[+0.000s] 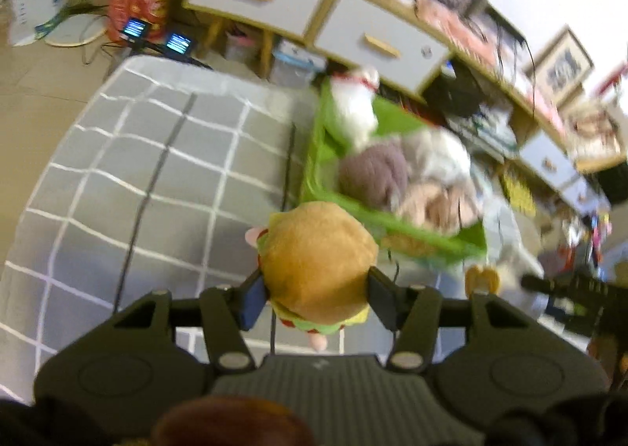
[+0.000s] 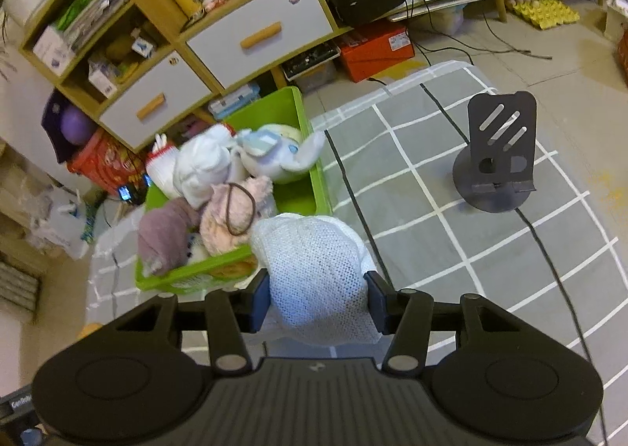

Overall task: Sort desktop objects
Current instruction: 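Lift both held plushes and carry them over the green bin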

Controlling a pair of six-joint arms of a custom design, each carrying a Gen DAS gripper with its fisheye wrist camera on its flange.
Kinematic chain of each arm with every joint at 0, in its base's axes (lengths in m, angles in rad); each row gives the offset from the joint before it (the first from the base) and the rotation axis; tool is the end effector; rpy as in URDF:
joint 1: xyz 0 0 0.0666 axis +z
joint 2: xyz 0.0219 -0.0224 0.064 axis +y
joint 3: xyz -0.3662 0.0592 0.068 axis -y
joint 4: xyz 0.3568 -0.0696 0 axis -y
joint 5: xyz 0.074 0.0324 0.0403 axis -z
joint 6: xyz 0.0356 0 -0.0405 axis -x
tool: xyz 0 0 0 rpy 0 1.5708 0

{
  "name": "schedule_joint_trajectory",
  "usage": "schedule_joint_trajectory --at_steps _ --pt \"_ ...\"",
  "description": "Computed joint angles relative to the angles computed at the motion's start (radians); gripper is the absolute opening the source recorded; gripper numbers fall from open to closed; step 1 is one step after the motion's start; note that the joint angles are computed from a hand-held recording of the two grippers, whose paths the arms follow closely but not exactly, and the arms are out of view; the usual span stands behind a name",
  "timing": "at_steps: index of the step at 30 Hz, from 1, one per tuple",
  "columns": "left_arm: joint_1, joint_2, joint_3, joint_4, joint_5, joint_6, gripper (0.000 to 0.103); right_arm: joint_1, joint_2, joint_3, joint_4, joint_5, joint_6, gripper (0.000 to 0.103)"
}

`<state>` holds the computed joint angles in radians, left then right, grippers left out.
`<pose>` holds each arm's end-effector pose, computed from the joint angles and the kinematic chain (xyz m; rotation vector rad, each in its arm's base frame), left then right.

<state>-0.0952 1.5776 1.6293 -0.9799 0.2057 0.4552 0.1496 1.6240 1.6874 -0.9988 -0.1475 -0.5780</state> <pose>0.5107 -0.0565 0.4275 -0.3683 2.5106 -0.4813 0.5234 0.0838 0.4273 0.4830 2.5127 0.4759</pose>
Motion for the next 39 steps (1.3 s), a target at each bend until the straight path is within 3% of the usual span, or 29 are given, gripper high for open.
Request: schedule_joint_trajectory --at_steps 3,9,16,28,33,37,39 --pt "0.014 0.013 0.039 0.013 -0.013 0.023 0.053 -0.023 0.009 0.014 0.014 -0.055 -0.047 0.051" --pt "0.016 0.121 0.215 -0.03 -0.032 0.032 0.053 -0.045 0.079 0.107 -0.005 -0.079 -0.082 0.051" --pt "-0.019 0.287 0.463 -0.093 -0.121 -0.071 0.053 -0.055 0.201 0.287 -0.039 -0.059 -0.05 0.051" --pt "-0.07 0.54 0.762 -0.15 -0.189 -0.239 0.053 -0.03 0.489 0.73 -0.148 0.16 0.108 0.05" --pt "-0.077 0.602 0.81 -0.159 -0.155 -0.267 0.053 -0.014 0.629 0.943 -0.236 0.17 0.184 0.048" --pt "-0.08 0.587 0.759 -0.107 -0.155 -0.299 0.054 -0.004 0.646 0.939 -0.19 0.17 0.187 0.045" --pt "-0.08 0.579 0.743 -0.093 -0.147 -0.311 0.054 0.006 0.653 0.942 -0.172 0.173 0.189 0.037"
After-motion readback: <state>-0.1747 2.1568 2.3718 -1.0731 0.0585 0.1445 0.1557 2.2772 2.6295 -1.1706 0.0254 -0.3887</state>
